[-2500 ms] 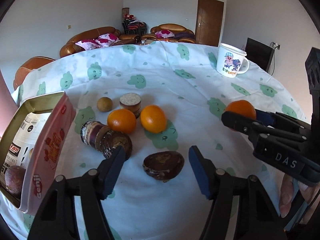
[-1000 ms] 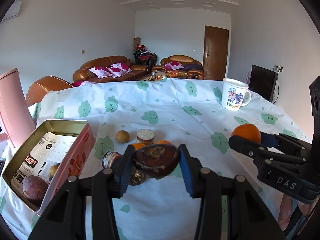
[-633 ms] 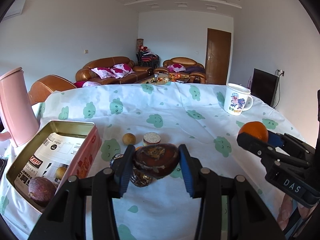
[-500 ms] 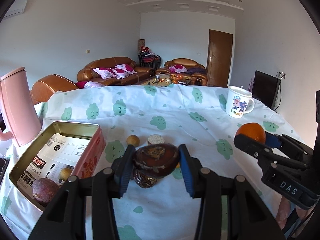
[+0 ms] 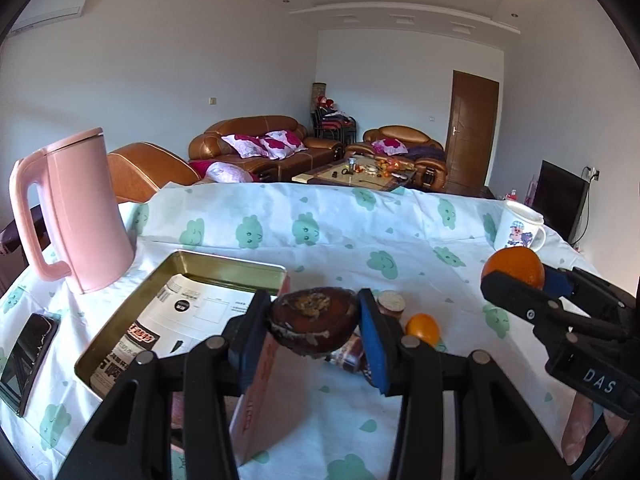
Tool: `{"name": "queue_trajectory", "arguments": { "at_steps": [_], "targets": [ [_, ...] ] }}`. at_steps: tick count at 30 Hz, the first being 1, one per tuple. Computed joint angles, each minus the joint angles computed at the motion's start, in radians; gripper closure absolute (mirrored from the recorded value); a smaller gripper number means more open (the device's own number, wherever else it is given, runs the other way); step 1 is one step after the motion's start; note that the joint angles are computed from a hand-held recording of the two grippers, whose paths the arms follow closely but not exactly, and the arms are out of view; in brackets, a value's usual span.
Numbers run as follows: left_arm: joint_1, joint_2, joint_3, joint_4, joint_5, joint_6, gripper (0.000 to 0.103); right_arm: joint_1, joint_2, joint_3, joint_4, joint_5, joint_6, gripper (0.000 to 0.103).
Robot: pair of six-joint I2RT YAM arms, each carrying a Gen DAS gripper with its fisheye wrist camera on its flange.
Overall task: Organize fruits
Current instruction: 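Carry the shell and the orange over the tin box and release both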
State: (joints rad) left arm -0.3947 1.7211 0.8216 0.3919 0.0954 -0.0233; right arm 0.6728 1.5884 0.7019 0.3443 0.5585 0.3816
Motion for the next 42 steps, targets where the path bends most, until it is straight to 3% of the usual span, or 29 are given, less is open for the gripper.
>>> {"name": "queue_trajectory", "arguments": {
  "at_steps": [20,42],
  "targets": [
    [0.272,0.107,0.171,-0.142,0.124,0.044,0.057,0.012,0.328,0.471,-0.147,-0.178,-0.054,0.055],
    [0.316,0.259,0.297,-0.209,0.151,0.077,0.057,0.001,0.666,0.885,-0.414,-0.276,-0.038,0.055]
  ]
}}
